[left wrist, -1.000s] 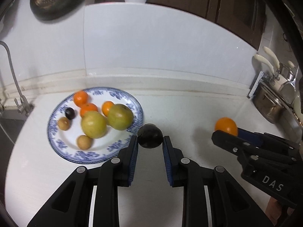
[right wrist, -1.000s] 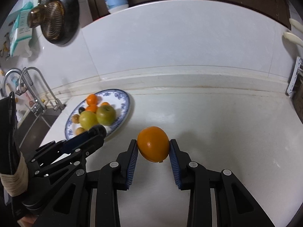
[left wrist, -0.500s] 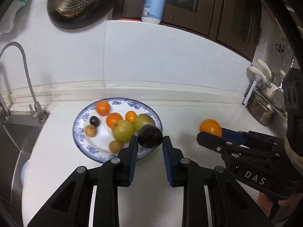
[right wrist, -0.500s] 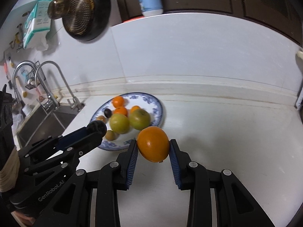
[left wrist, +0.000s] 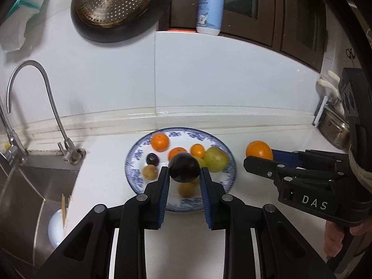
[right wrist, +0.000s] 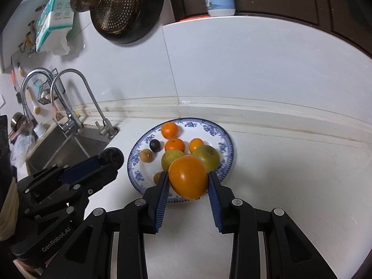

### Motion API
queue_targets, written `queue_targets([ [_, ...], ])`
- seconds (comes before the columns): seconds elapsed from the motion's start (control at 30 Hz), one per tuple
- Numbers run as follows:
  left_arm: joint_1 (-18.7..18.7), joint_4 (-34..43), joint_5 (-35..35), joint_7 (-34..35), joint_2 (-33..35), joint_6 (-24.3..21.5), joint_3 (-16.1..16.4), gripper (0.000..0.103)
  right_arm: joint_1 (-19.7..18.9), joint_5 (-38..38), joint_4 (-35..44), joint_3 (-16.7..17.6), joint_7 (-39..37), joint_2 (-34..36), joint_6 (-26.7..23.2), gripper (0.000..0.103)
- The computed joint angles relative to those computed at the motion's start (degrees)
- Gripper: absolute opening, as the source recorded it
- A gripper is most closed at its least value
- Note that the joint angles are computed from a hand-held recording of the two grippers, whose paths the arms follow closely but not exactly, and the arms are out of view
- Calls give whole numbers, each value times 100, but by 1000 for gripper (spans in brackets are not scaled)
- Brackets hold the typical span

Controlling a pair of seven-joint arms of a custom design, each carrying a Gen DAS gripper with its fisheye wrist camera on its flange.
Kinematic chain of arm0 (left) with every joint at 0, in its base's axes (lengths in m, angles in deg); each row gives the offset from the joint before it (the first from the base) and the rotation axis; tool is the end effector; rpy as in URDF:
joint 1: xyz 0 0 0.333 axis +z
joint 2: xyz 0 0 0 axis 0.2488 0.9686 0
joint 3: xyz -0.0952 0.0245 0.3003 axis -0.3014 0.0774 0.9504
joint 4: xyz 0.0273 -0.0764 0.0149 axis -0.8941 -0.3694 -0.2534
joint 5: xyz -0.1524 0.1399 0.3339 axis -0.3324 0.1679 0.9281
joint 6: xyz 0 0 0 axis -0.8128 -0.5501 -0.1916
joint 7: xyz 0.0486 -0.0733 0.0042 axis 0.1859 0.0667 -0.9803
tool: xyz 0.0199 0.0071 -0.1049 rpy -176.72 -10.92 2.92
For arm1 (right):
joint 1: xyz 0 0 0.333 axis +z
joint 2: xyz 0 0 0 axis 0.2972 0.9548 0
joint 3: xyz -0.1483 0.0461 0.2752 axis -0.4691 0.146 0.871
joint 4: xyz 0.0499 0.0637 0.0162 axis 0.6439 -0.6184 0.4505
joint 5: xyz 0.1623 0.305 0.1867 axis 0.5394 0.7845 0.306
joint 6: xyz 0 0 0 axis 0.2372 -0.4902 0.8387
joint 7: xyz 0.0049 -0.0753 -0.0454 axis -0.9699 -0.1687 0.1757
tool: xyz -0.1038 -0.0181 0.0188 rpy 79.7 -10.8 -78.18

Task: Organize fruits
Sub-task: 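Carry the plum and orange over the plate with both tools, then lower both fruits onto the plate and open both tools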

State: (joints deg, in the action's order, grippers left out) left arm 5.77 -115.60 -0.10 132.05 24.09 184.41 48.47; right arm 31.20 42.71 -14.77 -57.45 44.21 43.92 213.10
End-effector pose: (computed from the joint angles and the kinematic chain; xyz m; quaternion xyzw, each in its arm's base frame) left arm 0.6107 -0.1710 0.5484 -0.5918 0.6735 -0.3559 0.2638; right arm 0.6369 0.2486 0.5470 -0.7348 0.5375 -0.1751 0.3748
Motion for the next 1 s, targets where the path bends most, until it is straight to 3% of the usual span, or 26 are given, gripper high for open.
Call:
queue_targets([
  [0.37, 135, 702, -828, 1190, 732, -372, -47, 26, 80, -256, 1053, -9, 228, 924, -805, 34],
  [0.57, 89, 1127, -1024, 1513, 1136, -634, 5, 26, 101, -345, 1279, -33, 327, 1185, -913, 35],
  [0.67, 103, 1367, -1159, 1705, 1330, -837, -20, 27, 96, -368, 1337, -33, 384, 1265, -889, 35],
  [0.73, 12, 1390, -1065, 1614, 1364, -809, 93, 37, 81, -377, 1345, -19, 369, 1285, -849, 35],
  [0.77, 1, 1383, -1060, 1593, 1361, -790, 112, 38, 98, -418, 1325, -43, 404, 1276, -802, 41],
  [0.8, 16, 1360, -1102, 1597, 1337, -780, 100, 39, 122, -471, 1292, -74, 455, 1259, -738, 49],
  [0.83, 20, 1326, -1122, 1590, 1305, -754, 99, 39, 123, -496, 1233, -78, 475, 1227, -643, 50],
  [1.0, -111, 1055, -827, 1205, 1020, -671, 263, 39, 147, -676, 935, -134, 700, 1001, -354, 50],
])
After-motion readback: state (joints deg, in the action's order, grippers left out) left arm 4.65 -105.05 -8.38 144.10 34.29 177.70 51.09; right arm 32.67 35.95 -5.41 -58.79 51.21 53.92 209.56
